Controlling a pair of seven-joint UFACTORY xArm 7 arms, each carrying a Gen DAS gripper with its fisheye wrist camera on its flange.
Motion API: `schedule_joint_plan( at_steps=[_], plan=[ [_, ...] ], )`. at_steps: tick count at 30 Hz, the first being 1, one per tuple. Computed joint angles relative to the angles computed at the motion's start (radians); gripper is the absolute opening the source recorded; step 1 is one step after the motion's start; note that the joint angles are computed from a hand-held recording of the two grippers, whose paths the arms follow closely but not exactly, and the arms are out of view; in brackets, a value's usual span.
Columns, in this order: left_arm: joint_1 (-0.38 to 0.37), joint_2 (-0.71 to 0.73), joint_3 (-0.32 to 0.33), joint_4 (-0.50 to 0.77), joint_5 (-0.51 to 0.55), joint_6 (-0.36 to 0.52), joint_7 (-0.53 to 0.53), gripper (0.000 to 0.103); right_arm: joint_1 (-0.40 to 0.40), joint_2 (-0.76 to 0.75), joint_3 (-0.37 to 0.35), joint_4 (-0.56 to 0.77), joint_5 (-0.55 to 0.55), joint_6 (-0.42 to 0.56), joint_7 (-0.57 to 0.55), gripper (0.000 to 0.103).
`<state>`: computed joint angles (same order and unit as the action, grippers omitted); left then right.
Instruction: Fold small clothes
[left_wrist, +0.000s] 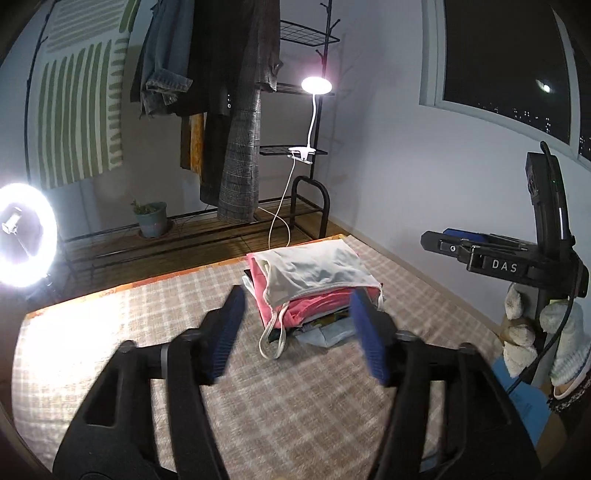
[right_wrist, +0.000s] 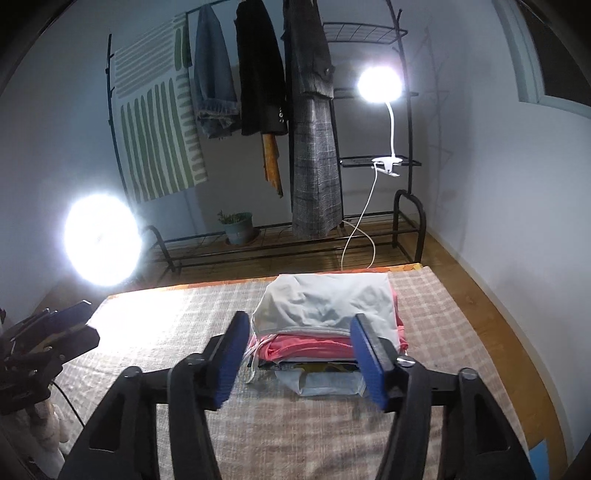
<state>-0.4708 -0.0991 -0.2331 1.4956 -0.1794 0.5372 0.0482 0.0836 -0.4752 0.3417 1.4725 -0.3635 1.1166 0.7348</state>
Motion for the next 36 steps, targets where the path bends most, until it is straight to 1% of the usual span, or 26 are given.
schedule_joint_plan(
  at_steps=[1, 2, 4, 6, 7, 9, 10, 13, 16, 18, 21, 27, 36],
  plan=[
    [-0.001, -0.015, 0.002, -0.014, -0.01, -0.002, 0.004, 0.077, -0.002, -0.006, 0.006, 0.0, -0.004, 0.009, 0.008, 0.068],
    [-0.001, -0.029, 0.003, -0.028, -0.012, -0.006, 0.002, 0.081, -0.006, -0.011, 0.014, 0.002, -0.011, 0.018, 0.015, 0.073],
    [0.0, -0.056, 0.002, -0.054, -0.006, -0.014, -0.004, 0.085, -0.012, -0.022, 0.03, 0.004, -0.027, 0.031, 0.026, 0.079],
    [0.004, -0.078, -0.004, -0.077, 0.019, -0.022, -0.019, 0.093, -0.02, -0.033, 0.045, 0.006, -0.043, 0.038, 0.036, 0.089],
    [0.007, -0.087, -0.009, -0.089, 0.035, -0.028, -0.029, 0.094, -0.024, -0.035, 0.052, 0.009, -0.05, 0.04, 0.041, 0.091],
    [0.011, -0.099, -0.015, -0.105, 0.061, -0.04, -0.048, 0.098, -0.032, -0.035, 0.066, 0.02, -0.061, 0.049, 0.045, 0.099],
    [0.014, -0.107, -0.018, -0.114, 0.074, -0.043, -0.061, 0.099, -0.035, -0.033, 0.072, 0.027, -0.068, 0.052, 0.043, 0.102],
    [0.019, -0.114, -0.024, -0.118, 0.098, -0.034, -0.097, 0.101, -0.043, -0.025, 0.096, 0.047, -0.091, 0.066, 0.039, 0.103],
    [0.035, -0.11, -0.038, -0.106, 0.152, -0.003, -0.156, 0.102, -0.041, -0.02, 0.11, 0.061, -0.096, 0.076, 0.042, 0.103],
    [0.03, -0.111, -0.034, -0.106, 0.154, 0.006, -0.16, 0.102, -0.04, -0.018, 0.116, 0.065, -0.1, 0.08, 0.044, 0.103],
    [0.034, -0.117, -0.04, -0.115, 0.177, 0.015, -0.196, 0.102, -0.037, -0.022, 0.119, 0.06, -0.104, 0.079, 0.048, 0.103],
    [0.03, -0.119, -0.041, -0.119, 0.194, 0.021, -0.212, 0.103, -0.034, -0.028, 0.119, 0.047, -0.101, 0.077, 0.054, 0.103],
    [0.024, -0.13, -0.042, -0.131, 0.205, 0.018, -0.198, 0.103, -0.025, -0.037, 0.116, 0.027, -0.092, 0.078, 0.049, 0.103]
  ],
)
